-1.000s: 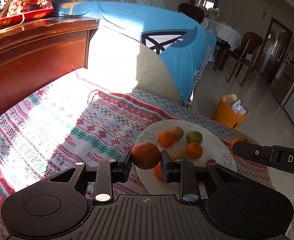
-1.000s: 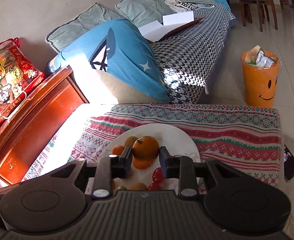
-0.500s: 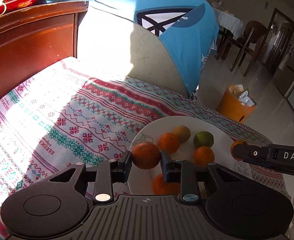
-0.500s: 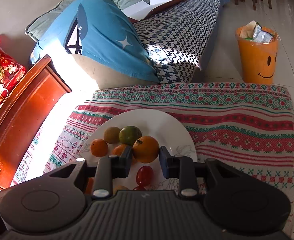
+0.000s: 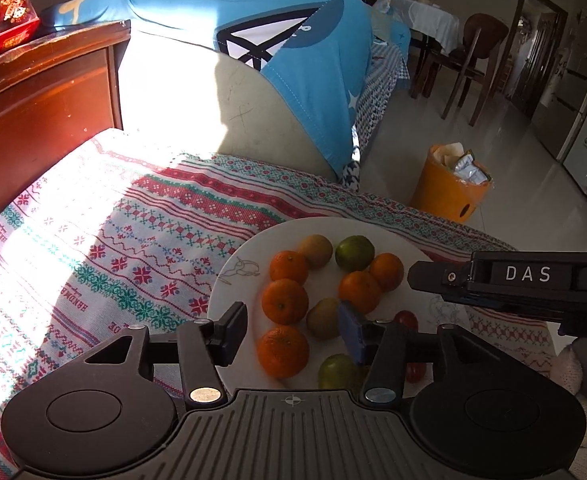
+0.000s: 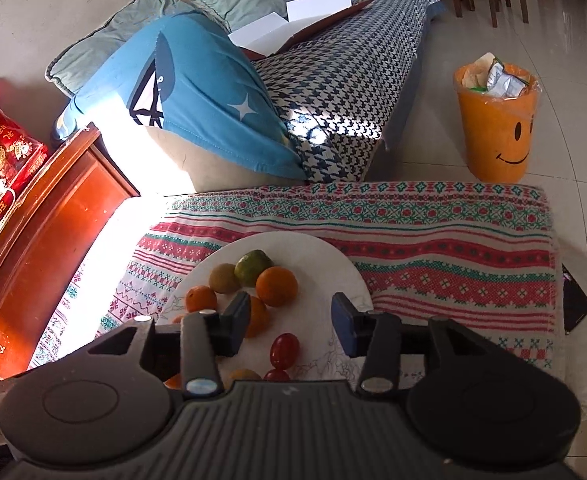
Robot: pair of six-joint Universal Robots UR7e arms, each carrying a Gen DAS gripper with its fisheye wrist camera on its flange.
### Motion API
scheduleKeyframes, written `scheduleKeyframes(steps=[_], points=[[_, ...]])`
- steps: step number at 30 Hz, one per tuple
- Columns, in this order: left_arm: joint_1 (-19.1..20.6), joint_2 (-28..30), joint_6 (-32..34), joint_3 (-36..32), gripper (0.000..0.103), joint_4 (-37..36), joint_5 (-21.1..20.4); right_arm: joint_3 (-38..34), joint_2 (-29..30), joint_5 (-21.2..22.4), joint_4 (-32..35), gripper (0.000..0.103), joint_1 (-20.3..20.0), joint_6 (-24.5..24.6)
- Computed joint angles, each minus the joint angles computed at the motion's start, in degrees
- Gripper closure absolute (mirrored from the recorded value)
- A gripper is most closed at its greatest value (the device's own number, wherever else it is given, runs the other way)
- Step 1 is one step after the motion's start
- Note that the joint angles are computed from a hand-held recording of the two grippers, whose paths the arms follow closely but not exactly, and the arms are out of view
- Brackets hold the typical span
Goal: Organize fruits
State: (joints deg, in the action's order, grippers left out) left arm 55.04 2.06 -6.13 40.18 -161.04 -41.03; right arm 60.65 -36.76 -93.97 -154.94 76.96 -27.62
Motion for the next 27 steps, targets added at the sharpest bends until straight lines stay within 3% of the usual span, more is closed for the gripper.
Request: scheduleKeyframes(steps=[11,15,20,27], points=[[-2.0,-4.1,-5.3,4.0,0.024,8.3,3.1,2.6,-2.5,-8.6,-0.2,0.030,1.1,3.6],[-2.5,-5.2,-7.3,4.7,0.021,13.0,4.5,3.3,-2.3,-13.4,-1.5,0.021,1.9,3.0],[-2.6,-6.4,-14.3,5.8,0.017,17.0,5.6,3.1,-1.3,-16.9,-1.8,0.019,2.7,1.7],[-2.1,-5.5,-21.8,2.3,0.017,28.5,6.4,3.6,-0.4,-20.2,-2.8,0.016,3.9,-2.5]])
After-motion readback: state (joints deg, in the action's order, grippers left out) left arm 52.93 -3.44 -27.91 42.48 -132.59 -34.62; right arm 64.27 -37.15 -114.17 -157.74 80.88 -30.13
